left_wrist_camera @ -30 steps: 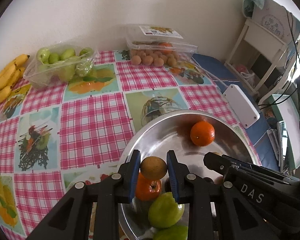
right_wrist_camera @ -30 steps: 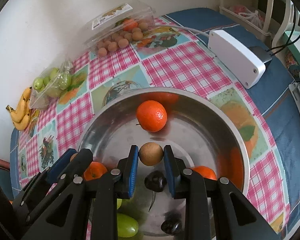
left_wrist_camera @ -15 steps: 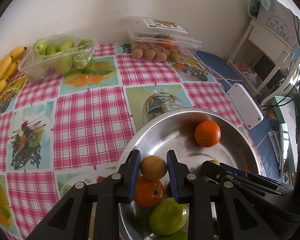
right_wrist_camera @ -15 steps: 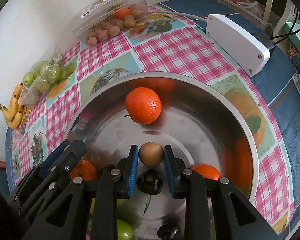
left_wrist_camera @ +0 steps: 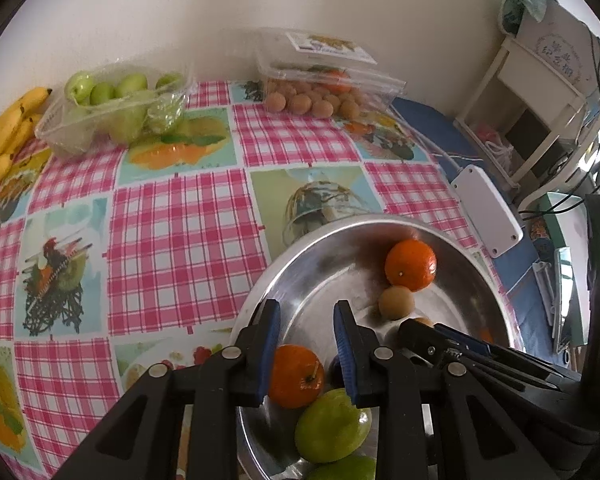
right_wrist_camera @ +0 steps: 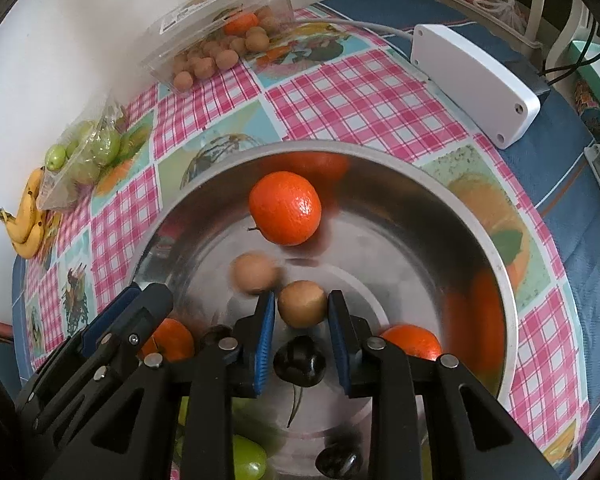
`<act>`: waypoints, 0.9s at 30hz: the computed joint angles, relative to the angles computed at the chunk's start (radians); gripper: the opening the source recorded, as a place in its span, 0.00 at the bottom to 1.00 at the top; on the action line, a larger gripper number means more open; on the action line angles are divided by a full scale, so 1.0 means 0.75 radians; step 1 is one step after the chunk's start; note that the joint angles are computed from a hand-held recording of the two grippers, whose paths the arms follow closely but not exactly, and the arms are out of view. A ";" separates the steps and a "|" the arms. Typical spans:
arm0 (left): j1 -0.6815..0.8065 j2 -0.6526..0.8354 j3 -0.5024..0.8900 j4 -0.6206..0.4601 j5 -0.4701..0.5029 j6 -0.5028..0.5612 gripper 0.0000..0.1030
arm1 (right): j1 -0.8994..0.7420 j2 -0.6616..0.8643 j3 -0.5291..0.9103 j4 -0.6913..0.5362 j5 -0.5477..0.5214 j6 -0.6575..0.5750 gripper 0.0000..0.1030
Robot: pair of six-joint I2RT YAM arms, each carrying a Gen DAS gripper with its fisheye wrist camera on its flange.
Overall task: Organize fruits
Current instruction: 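Open both tools to release the brown balls into the bowl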
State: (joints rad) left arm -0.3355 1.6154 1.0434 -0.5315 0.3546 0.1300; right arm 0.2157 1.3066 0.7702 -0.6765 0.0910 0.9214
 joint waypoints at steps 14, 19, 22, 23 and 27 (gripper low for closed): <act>0.015 -0.084 0.107 -0.154 -0.033 0.029 0.36 | 0.021 -0.107 0.115 -0.184 0.071 -0.002 0.29; 0.030 -0.076 0.120 -0.174 -0.040 0.026 0.37 | 0.024 -0.107 0.136 -0.212 0.077 -0.001 0.29; 0.043 -0.062 0.129 -0.186 -0.066 0.009 0.57 | 0.022 -0.093 0.140 -0.217 0.077 0.000 0.29; 0.046 -0.061 0.131 -0.189 -0.074 0.003 0.60 | 0.022 -0.087 0.142 -0.221 0.078 0.000 0.29; 0.070 -0.035 0.142 -0.193 -0.125 -0.022 0.66 | 0.018 -0.057 0.144 -0.228 0.076 0.001 0.40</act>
